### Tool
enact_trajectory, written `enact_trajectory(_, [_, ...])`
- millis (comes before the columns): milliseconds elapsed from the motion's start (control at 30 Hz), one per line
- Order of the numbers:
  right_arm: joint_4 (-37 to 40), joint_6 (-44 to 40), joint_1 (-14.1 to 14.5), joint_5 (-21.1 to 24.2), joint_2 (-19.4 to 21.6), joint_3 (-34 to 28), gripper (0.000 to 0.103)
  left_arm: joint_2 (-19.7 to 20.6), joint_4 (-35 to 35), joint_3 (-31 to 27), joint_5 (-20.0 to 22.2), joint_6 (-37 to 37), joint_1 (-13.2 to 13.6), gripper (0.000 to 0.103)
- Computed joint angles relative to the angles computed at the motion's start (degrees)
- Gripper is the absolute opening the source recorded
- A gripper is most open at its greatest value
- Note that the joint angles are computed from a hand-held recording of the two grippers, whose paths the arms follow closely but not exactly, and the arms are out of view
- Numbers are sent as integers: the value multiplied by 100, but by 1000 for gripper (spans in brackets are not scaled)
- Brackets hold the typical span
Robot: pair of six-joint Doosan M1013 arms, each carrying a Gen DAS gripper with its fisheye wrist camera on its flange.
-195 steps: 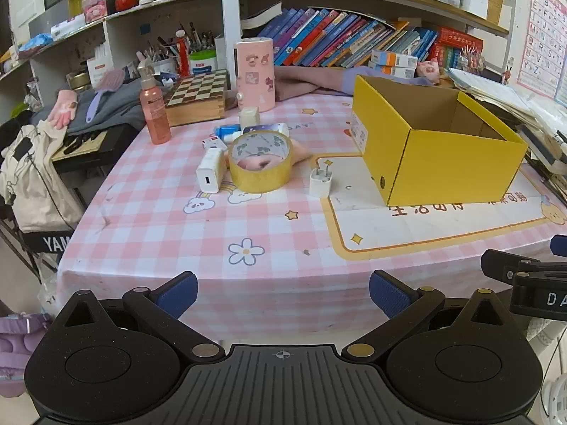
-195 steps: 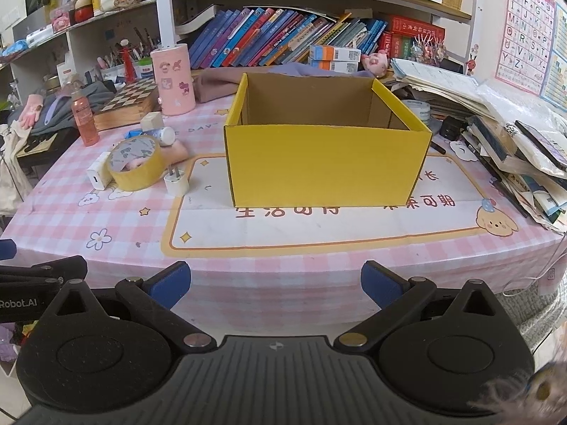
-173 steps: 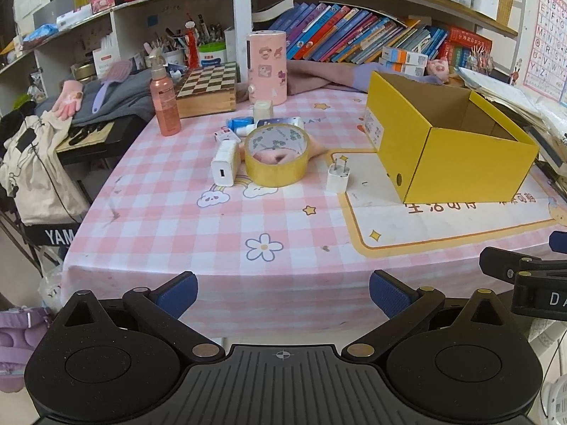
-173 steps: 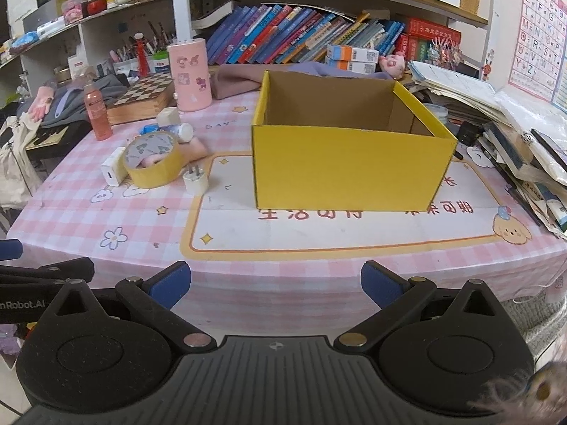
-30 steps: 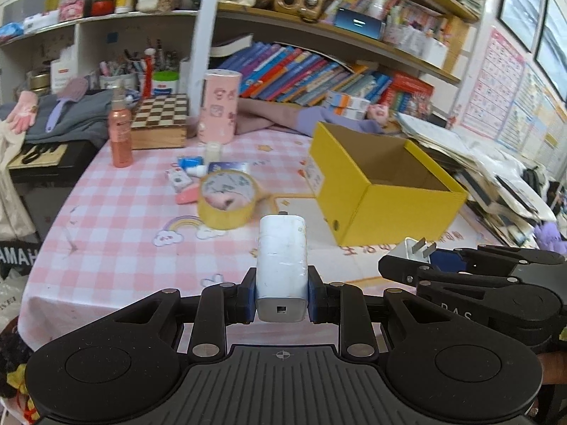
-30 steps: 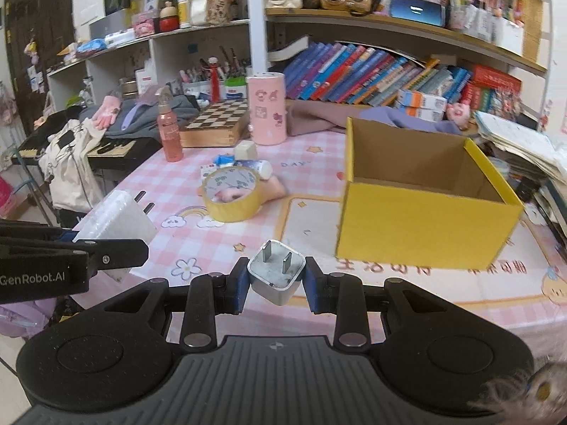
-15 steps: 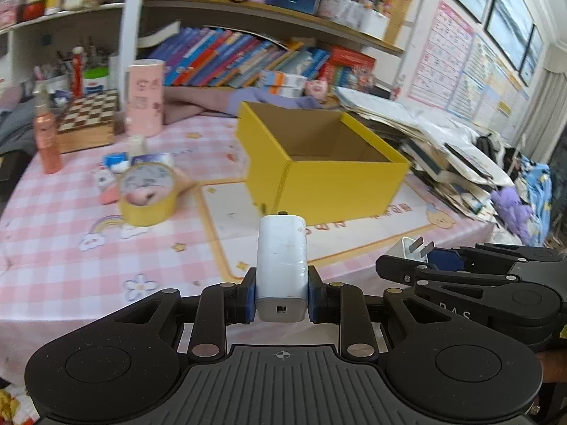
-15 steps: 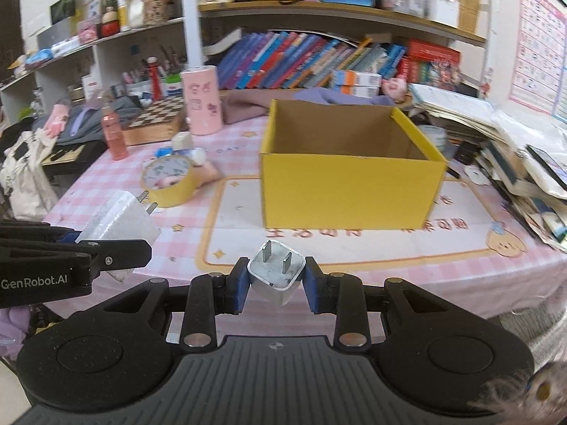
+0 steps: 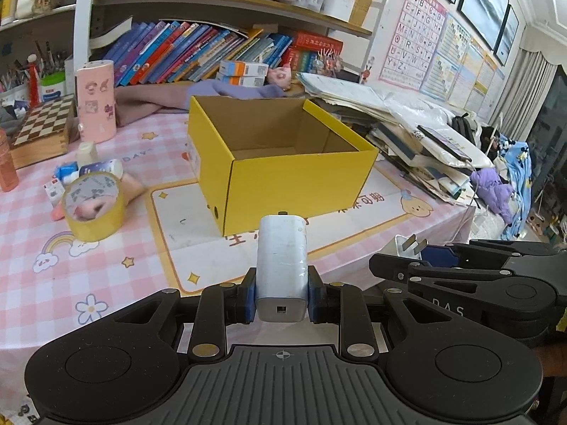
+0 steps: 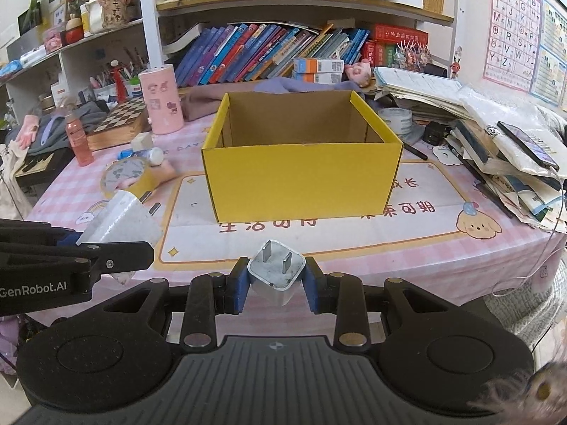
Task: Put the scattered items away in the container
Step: 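Carry both held chargers over the open yellow box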
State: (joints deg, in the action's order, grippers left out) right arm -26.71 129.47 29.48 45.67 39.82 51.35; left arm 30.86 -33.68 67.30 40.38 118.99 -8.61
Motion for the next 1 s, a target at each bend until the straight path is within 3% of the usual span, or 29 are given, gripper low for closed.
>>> enact_trajectory(600, [193,-97,-220,272,144,-220,30,456,62,-696,465,5,-133,25])
enact_trajectory(1000, [449,-546,-492,-17,396,-740,30,770,192,-1347,203,69,-234,25])
